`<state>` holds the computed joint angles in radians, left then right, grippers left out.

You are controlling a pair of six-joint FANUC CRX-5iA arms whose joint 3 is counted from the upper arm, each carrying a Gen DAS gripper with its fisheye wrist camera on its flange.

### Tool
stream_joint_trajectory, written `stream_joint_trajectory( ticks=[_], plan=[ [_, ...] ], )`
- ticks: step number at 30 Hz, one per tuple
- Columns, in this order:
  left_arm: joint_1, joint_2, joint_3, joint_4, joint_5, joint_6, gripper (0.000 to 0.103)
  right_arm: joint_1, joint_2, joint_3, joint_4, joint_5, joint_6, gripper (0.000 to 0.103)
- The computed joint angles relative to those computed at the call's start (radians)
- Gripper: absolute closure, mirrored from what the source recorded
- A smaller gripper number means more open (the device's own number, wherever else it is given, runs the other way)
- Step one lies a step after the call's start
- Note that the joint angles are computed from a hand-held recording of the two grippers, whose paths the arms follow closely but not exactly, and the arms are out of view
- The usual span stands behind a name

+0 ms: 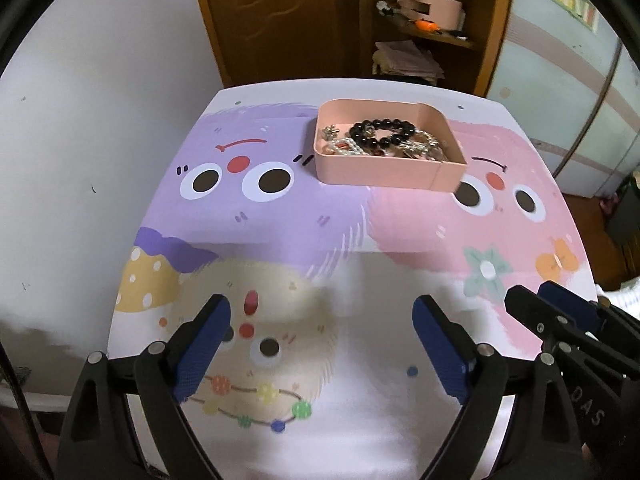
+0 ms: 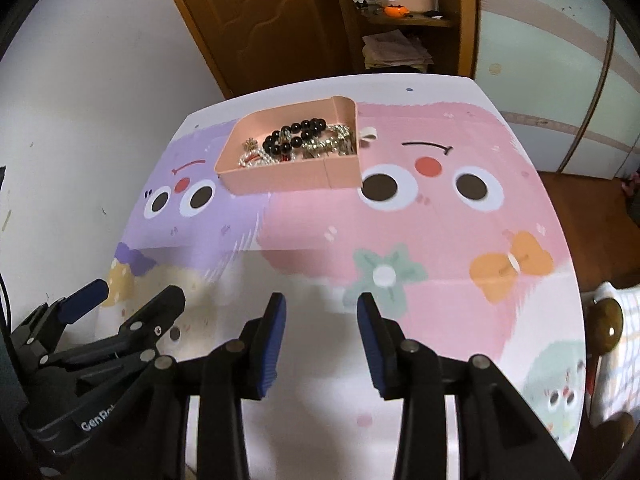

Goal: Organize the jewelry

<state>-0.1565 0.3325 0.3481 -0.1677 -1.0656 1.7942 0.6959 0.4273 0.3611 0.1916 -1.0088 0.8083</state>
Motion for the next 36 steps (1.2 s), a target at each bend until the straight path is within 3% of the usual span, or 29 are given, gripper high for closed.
stream_joint_trajectory(
  ticks=[12,36],
  plan=[
    [0.0,-0.098,-0.119,0.047,0.065,-0.028,0.012,0.05,-0.103,-0.149,0.129,0.043,-0.14,0.065],
    [0.003,-0.118,-0.148,0.045,0.095,-0.01,0.012,0.06,-0.123,-0.176,0.139,0.053,-0.157,0.065]
  ],
)
